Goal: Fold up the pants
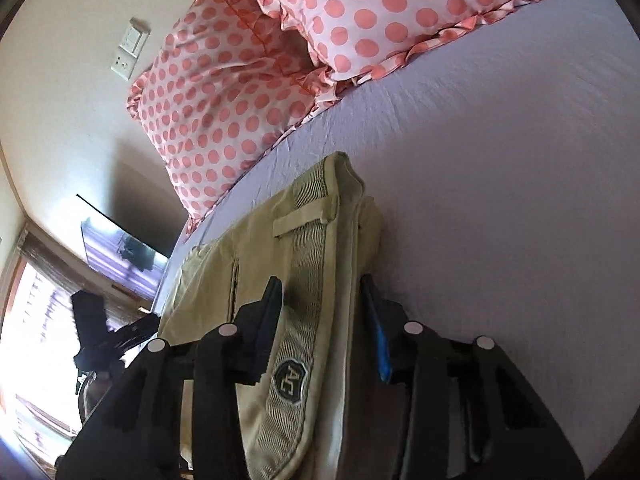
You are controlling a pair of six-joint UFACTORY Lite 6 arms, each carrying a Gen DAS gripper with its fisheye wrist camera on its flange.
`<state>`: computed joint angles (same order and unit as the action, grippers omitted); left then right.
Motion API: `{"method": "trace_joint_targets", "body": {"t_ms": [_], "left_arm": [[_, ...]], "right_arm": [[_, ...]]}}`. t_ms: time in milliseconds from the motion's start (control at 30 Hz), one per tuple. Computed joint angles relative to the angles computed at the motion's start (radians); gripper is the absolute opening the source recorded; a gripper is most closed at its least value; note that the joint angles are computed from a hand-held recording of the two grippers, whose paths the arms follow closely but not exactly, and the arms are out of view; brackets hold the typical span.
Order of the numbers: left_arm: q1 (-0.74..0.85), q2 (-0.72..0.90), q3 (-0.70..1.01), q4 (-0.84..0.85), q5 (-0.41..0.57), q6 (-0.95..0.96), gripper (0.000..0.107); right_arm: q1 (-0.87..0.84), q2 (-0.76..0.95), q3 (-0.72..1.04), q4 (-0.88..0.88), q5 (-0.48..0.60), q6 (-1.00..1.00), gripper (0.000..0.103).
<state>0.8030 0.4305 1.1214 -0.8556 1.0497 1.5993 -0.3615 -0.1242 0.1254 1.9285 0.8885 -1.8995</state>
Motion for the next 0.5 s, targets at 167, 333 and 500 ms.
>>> {"method": "trace_joint_targets", "body": {"t_ms": [167, 333, 500], "left_arm": [[-0.053, 0.143, 0.155, 0.039, 0.129, -0.086, 0.063], [-0.078, 0.274, 0.296, 0.064, 0.230, -0.187, 0.009], [-0.148, 0.163, 0.285, -0.009, 0.168, -0.167, 0.005]], "right_arm": [[-0.056, 0.169, 0.092, -0.154, 0.099, 0.046, 0.022], [-0.158, 0.335, 0.147, -0.241, 0.266, 0.037, 0.011], [-0.088, 0.198, 0.244, -0.219, 0.268, 0.191, 0.009]]}}
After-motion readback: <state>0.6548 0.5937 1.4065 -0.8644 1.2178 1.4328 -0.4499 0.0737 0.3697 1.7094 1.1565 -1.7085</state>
